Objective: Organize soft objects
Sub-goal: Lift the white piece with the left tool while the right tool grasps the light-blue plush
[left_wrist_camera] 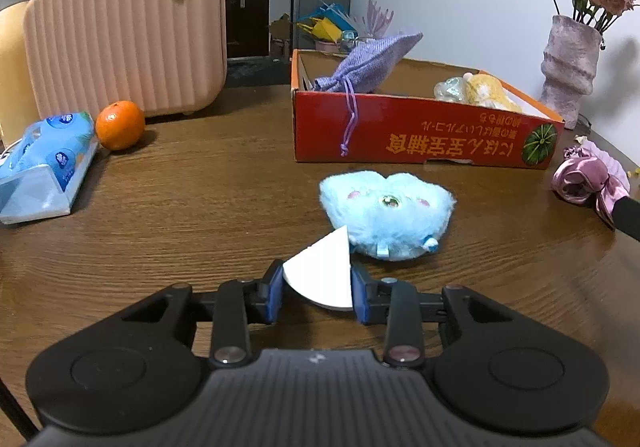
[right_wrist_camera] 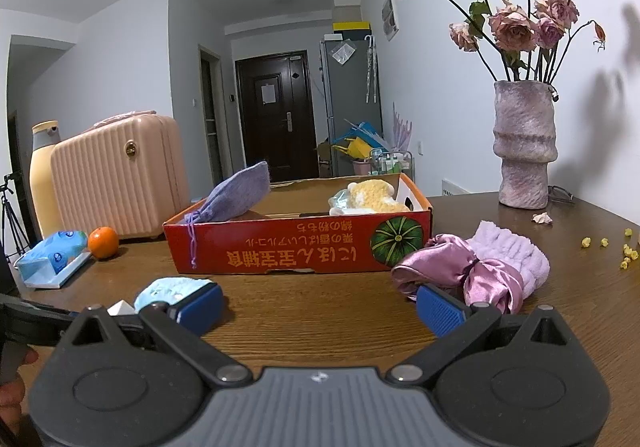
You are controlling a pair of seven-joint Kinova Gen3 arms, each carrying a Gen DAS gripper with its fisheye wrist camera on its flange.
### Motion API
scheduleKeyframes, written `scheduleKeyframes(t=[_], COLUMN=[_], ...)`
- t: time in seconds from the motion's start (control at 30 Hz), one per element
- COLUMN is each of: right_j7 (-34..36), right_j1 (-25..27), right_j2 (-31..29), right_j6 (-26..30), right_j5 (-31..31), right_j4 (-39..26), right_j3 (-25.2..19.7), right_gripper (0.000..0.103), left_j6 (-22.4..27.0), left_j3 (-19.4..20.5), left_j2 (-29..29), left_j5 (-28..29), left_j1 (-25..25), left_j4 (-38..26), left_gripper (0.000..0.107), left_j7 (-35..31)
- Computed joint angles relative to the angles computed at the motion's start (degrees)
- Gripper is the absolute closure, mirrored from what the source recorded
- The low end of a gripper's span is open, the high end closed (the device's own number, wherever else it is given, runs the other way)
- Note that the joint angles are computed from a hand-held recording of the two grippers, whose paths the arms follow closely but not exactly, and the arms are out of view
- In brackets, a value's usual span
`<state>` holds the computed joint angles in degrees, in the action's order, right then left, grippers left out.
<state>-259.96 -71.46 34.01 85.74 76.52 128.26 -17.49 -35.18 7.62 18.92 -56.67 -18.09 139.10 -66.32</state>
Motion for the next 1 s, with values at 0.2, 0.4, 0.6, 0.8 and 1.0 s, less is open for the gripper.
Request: scheduleKeyframes(t=[0.2,0.4,0.6,0.8,1.0], right_j7=[0.7,1.1,4.1,7.6,11.8], right_j1=[-0.1,0.1,0.9,2.1,3.7], right_j2=[0.5,0.5,0.9,1.3,1.9], right_j6=[0.3,-0.3,-2.0,-4.3,-7.5], right_j5=[-0.1,0.9,3.9,6.8,8.6], right_j4=[-0.6,-1.5,-3.6,-6.3,-9.8], right_j3=[0.1,0.4,0.8,1.6,2.7], right_gripper=[0.000,0.000,0.000,0.000,0.000], left_j6=[-2.9,-5.0,-6.9,-8.3,-10.4], left_j3=[-1.3,-2.2,-3.2,-4.1,-5.2], left_j2=[-0.7,-1.1,-1.4,-1.6,-1.2], left_j5=[3.3,4.7,3.9,2.0,0.2], left_j1=[0.3,-0.4,-2.3,-4.0,-5.8], left_j4=[2.0,3.2,3.8,3.7,3.3], left_gripper=[0.073,0.073,0.073,0.073,0.073], left_j7=[-4.1,-5.8,-5.7,-4.6,-4.6])
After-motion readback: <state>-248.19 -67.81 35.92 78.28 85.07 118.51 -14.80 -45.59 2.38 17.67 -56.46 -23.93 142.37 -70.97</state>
